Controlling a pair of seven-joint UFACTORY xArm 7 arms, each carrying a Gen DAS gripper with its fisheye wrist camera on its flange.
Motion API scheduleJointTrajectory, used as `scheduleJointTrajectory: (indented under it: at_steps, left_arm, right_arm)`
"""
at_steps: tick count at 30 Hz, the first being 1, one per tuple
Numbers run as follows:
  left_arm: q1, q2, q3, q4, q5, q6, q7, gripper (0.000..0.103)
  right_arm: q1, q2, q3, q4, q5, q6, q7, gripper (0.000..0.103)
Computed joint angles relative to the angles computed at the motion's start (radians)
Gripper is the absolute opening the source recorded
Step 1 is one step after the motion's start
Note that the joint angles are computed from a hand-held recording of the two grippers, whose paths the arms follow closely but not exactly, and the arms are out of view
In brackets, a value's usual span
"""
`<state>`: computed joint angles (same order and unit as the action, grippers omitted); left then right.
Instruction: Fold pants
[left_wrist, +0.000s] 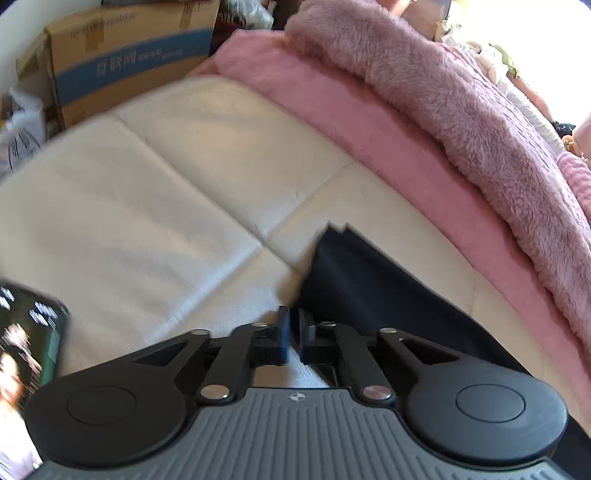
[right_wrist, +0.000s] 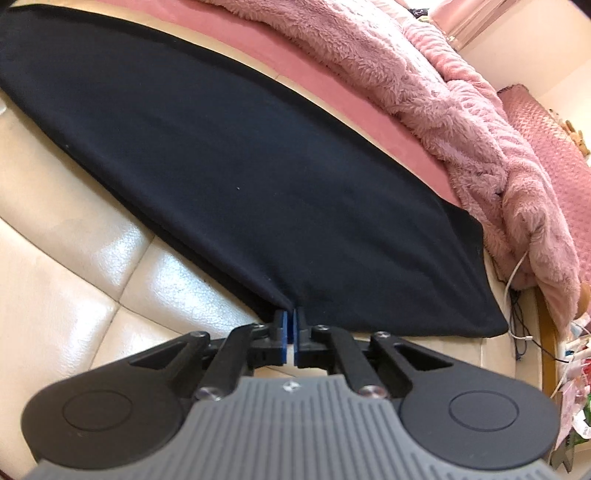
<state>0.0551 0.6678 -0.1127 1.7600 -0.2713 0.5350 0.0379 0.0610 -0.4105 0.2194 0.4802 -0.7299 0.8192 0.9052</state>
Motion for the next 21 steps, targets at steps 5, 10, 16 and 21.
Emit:
scheduleJointTrajectory:
  at_steps: [5,10,16,21]
  left_arm:
    - [0.036,0.041,-0.042,0.101,-0.022,-0.004,0.09,0.049]
    - [-0.001,0.221,-0.025,0.383,0.01,0.14,0.103,0.054]
    - [0.004,0.289,-0.055,0.433,-0.023,0.116,0.117,0.015]
    - [0.035,0.227,-0.111,0.322,-0.083,0.014,0.23,0.0]
  right_arm:
    - [0.001,-0.097,-0.018,-0.029,0.047,-0.049,-0.011,0.02]
    - [-0.095,-0.131,0.01,-0.023,0.023,-0.177,0.072,0.021]
    - [-0.238,0.047,0.0,0.061,-0.098,-0.277,0.266,0.021]
    - [-0.235,0.169,-0.059,0.101,-0.175,-0.324,0.351,0.021]
